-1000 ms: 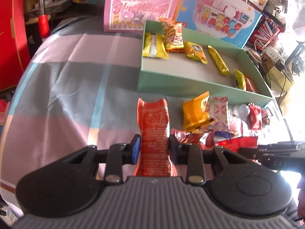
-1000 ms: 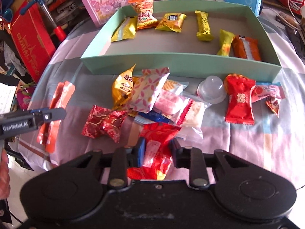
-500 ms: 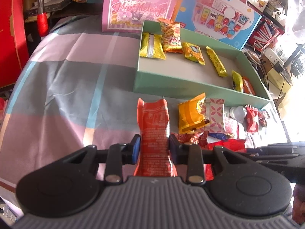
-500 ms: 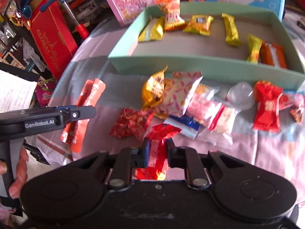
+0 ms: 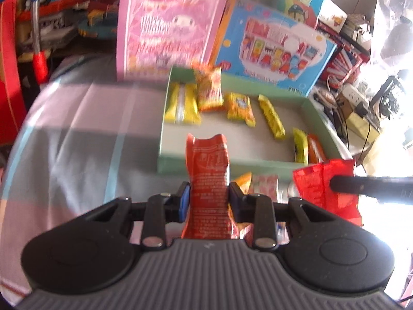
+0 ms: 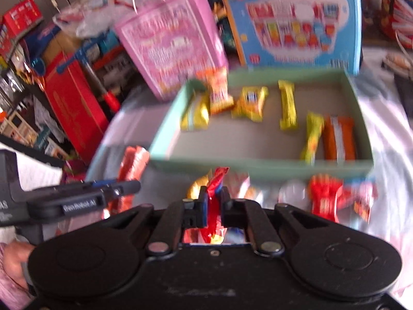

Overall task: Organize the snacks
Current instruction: 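Carry both red bags into the teal box and open both tools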

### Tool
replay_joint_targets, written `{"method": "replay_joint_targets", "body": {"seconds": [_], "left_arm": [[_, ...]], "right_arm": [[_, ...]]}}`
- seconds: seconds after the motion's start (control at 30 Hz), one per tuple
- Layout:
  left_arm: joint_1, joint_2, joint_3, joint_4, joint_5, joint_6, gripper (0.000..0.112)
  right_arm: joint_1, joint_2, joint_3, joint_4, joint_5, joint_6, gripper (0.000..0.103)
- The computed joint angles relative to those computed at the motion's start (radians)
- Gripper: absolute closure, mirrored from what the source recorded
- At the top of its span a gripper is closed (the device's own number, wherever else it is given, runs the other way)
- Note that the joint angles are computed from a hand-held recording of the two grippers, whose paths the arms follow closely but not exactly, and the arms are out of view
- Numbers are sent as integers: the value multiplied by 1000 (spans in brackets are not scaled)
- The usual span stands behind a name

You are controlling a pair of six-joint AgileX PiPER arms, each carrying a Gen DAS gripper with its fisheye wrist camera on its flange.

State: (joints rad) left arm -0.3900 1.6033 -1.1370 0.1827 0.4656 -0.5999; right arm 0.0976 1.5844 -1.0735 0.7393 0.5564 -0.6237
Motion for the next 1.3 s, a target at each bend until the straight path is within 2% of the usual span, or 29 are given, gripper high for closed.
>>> {"method": "replay_joint_targets", "body": {"seconds": [0.1, 0.3, 0.5, 0.57, 0.6, 0.63, 0.67, 0.7, 0.73, 0.83, 1.0, 1.3], "left_arm": [[23, 84, -130, 3, 17, 54, 81], [59, 339, -445, 17, 110, 110, 81], [90, 516, -645, -10, 188, 159, 78], [90, 530, -646, 20, 179, 134, 72], [88, 536, -651, 49, 183, 105, 52], [82, 540, -655, 80, 190, 71, 35], [78, 538, -650, 113, 187, 35, 28], [77, 532, -640, 137, 177, 11, 19], [76, 528, -634, 152, 170, -5, 16], [75, 517, -625, 169, 165, -42, 11], [67, 492, -603, 139, 174, -53, 10], [17, 344, -410, 208, 151, -171, 9]], "right_arm": [[18, 73, -129, -15, -14, 44, 94], [71, 328, -468, -129, 35, 214, 94], [78, 589, -792, -128, 192, 304, 94], [78, 661, -893, -129, 260, 327, 88], [81, 688, -931, -143, 276, 349, 72], [86, 702, -949, -162, 271, 369, 46], [87, 706, -951, -175, 259, 378, 33], [88, 709, -951, -180, 243, 379, 14], [89, 711, -950, -181, 228, 374, 7], [94, 710, -957, -233, 219, 386, 1], [87, 641, -865, -263, 181, 384, 0], [77, 439, -582, -219, 95, 295, 0]]}}
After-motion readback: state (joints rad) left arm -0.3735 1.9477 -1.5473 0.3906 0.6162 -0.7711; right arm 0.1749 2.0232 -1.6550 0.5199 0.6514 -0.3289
